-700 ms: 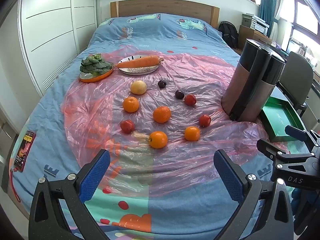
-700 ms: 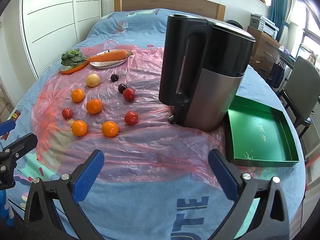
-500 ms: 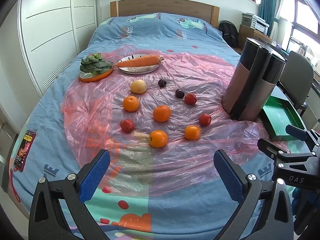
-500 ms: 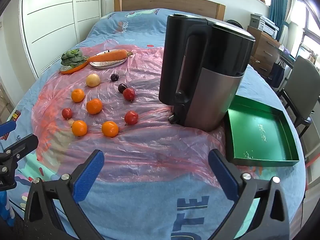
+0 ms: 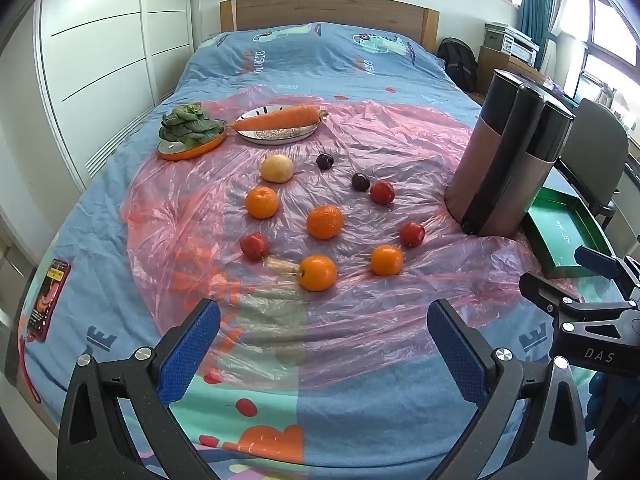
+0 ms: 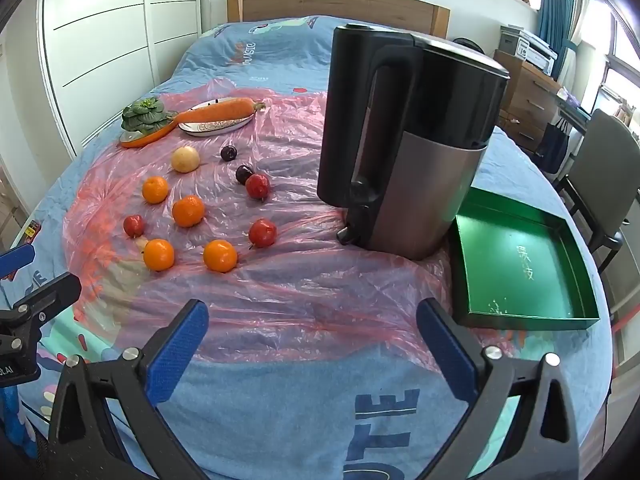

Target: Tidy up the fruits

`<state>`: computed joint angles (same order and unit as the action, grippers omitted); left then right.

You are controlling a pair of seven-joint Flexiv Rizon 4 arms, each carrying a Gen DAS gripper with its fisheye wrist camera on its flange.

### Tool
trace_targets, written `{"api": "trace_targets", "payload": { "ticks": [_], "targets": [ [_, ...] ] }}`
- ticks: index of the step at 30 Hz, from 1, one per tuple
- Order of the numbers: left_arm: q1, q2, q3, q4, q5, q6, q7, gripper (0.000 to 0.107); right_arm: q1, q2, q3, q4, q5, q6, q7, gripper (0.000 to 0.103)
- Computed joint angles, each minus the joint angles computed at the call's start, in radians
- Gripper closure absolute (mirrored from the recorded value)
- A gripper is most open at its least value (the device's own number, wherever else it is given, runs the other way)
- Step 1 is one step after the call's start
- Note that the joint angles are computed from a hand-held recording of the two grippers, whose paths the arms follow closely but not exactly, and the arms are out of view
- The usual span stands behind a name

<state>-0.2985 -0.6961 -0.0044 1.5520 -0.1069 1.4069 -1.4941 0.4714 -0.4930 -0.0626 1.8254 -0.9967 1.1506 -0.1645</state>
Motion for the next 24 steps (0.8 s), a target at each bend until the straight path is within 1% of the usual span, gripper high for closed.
{"api": "trace_targets", "payload": {
  "ticks": [8, 15, 20, 24],
  "targets": [
    [0.0, 0.001, -0.003, 0.002, 0.003, -0.002, 0.002, 0.005, -0.002, 0.0, 0.0, 0.002, -0.001, 0.003, 0.002, 0.0],
    [0.0, 0.0, -0.005, 0.011, 0.007, 0.025, 0.01, 0.005, -0.002, 0.001, 0.001, 0.004, -0.001, 0.005, 0.003, 0.0],
    [0.016, 0.001, -0.029, 0.017, -0.008, 0.027, 0.031, 0.005, -0.003, 0.002, 0.0, 0.007, -0.002, 0.007, 0.005, 0.0],
    [0.015, 0.0, -0.031, 0.018, -0.016, 0.024, 0.037, 0.005, -0.003, 0.003, 0.0, 0.008, -0.002, 0.007, 0.006, 0.0]
  ]
}}
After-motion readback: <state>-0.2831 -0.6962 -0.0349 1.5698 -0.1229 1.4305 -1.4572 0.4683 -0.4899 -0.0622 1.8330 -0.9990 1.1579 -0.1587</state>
